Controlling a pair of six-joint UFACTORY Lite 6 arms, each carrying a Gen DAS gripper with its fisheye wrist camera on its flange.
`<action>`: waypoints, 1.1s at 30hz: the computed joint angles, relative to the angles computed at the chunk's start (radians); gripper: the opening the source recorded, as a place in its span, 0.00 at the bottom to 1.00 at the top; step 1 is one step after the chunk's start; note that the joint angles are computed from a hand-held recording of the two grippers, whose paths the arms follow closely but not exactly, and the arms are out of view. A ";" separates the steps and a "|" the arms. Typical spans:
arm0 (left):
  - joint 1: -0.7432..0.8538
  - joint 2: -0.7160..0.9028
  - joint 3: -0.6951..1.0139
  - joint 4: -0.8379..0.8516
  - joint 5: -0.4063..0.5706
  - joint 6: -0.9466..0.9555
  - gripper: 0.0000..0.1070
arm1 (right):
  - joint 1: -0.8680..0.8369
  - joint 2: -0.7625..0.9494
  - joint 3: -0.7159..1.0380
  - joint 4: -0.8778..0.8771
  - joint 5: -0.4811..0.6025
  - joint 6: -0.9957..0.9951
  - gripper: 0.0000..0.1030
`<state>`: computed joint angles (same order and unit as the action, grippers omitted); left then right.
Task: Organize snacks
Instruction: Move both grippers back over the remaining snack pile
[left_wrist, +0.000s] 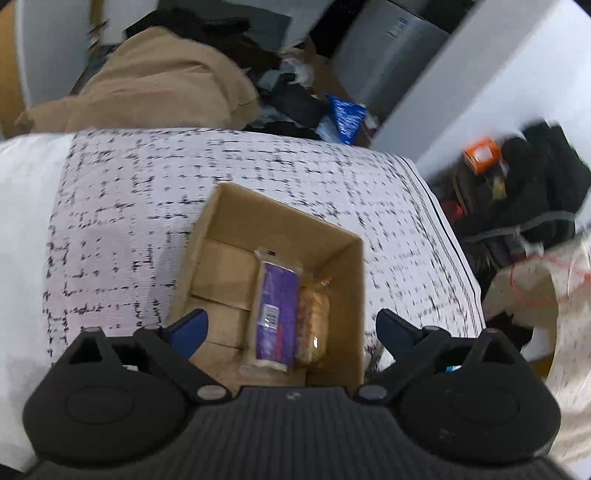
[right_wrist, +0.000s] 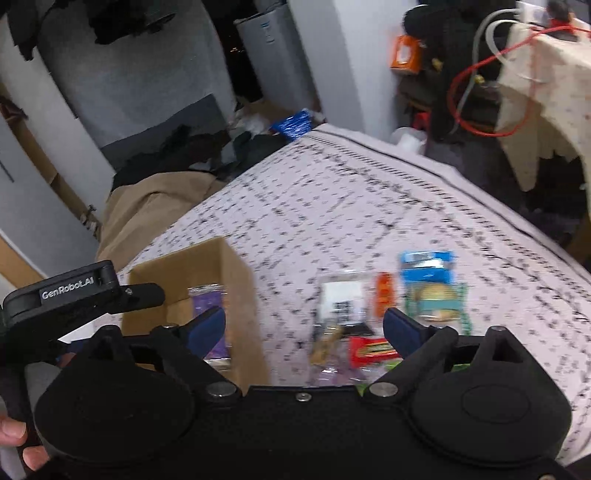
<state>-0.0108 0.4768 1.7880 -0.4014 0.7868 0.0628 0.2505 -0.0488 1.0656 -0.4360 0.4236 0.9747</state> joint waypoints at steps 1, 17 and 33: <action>-0.015 -0.011 -0.012 0.008 -0.007 0.008 0.95 | -0.016 -0.024 -0.022 0.016 0.000 -0.020 0.91; -0.189 -0.125 -0.194 -0.027 -0.101 0.100 0.96 | -0.243 -0.275 -0.293 0.271 -0.006 -0.390 0.93; -0.329 -0.180 -0.312 -0.060 -0.090 0.170 0.96 | -0.545 -0.409 -0.493 0.941 -0.044 -1.200 0.93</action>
<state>-0.3395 0.2970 1.4762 -0.4614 0.6967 0.2328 -0.2950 -0.4580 0.5725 0.5047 0.3798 -0.2254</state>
